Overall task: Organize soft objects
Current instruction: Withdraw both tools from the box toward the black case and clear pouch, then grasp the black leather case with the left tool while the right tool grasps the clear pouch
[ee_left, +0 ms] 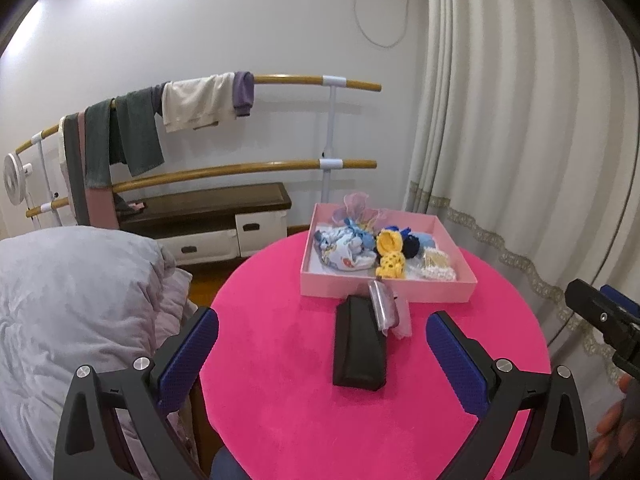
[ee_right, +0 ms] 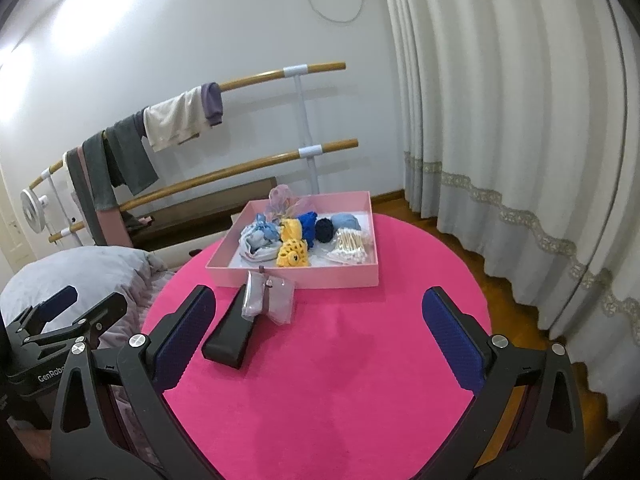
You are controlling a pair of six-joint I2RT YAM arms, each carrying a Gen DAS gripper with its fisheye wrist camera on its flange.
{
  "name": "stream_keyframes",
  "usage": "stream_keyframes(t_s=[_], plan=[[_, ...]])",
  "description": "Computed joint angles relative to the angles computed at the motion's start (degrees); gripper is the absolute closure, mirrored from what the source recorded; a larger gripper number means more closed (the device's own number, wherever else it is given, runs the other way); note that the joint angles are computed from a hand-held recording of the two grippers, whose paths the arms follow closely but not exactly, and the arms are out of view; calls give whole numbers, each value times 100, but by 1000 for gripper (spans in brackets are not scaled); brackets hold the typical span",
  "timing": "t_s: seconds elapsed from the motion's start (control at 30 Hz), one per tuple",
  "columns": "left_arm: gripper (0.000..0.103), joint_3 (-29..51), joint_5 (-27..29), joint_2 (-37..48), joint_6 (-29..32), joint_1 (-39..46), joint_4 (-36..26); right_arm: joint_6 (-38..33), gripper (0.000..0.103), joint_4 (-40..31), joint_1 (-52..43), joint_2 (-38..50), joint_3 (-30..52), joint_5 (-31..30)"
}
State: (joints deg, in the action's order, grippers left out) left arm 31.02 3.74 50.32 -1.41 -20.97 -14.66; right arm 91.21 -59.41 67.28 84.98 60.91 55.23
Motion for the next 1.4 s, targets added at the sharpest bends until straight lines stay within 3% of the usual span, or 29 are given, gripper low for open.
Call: stream_keyframes(t_s=[0.23,0.53,0.8,1.07,1.13,1.2,1.33,1.4], plan=[[0,125,10,1106,67,-79,552,-622,0,932,-446,-147,-557,-387],[0,728,-162,3123,58,-383,1322,-1570,0,2408,-1265,-166,-1355,-1119],[0,1745,-293,5008,6,-616,1668,-2522,0,3911,-2111,279,-1825,-1954],[1,2967,-395,6576,4,-844,1591,-3051,0,4811,-2724,695,-2015,-2537],[5,3410,-309,6965,-73,-755,1330,-3218,0,5054,-2877,831,-2029,-2725],[11,3511,-159,7081,-85,-636,1524,-3382,0,5263,-3005,999,-1986,-2900],[38,3732,-266,7283,79,-560,1550,-3710,0,5704,-3157,1336,-1819,-3249],[41,3759,-102,7316,138,-458,1574,-3858,0,5908,-3190,1604,-1642,-3410]])
